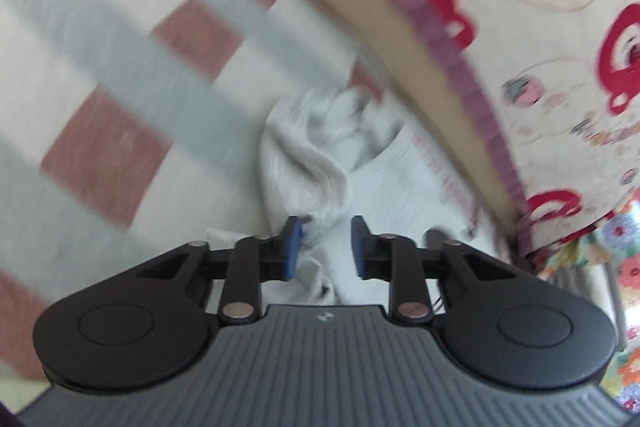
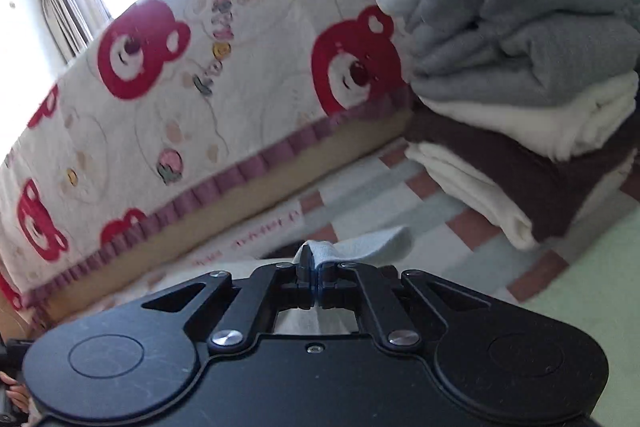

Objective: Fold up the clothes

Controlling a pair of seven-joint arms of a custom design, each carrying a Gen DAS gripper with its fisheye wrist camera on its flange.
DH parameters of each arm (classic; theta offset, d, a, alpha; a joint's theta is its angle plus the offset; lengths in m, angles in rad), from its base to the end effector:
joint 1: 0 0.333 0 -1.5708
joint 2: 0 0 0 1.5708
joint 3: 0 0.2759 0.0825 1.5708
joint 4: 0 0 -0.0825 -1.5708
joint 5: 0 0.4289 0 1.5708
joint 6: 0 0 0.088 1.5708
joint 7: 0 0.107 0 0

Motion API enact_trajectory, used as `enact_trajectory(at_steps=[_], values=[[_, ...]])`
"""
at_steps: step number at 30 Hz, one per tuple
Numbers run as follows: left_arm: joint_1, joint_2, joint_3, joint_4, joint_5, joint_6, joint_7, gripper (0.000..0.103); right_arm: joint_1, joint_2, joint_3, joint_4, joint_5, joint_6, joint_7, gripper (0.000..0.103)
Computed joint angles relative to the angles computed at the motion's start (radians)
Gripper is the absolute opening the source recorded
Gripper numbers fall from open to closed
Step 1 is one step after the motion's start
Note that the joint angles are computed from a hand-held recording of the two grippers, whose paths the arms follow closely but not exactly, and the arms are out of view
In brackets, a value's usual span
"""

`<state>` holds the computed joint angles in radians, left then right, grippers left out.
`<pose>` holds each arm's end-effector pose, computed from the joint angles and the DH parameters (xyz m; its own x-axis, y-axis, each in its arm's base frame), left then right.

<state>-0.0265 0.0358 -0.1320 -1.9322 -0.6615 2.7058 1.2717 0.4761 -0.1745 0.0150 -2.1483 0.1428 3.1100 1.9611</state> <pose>0.6492 -0.0814 0.4893 0.3253 -0.6461 0.6905 -0.6801 -0.6672 -0.3040 0.5293 0.2699 0.5607 0.2211 -0.8598 -0.4604 -0.5600 0.2745 -0.7817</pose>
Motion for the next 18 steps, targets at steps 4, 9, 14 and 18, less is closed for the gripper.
enact_trajectory(at_steps=[4,9,14,18], values=[[-0.010,-0.009,0.004,-0.003,0.201,-0.006,-0.086,0.047,-0.057,0.004,0.029,0.015,-0.070,-0.032,0.056,0.002],[-0.018,-0.018,0.004,-0.001,0.402,0.008,-0.124,0.055,-0.146,0.007,0.092,0.033,-0.237,-0.099,0.178,0.002],[-0.045,0.034,-0.012,0.100,0.574,-0.174,0.095,0.061,-0.194,0.029,0.141,0.084,-0.489,-0.266,0.302,0.002],[-0.084,0.099,-0.008,0.169,0.750,-0.269,0.049,0.062,-0.165,0.033,0.111,0.068,-0.458,-0.239,0.303,0.002]])
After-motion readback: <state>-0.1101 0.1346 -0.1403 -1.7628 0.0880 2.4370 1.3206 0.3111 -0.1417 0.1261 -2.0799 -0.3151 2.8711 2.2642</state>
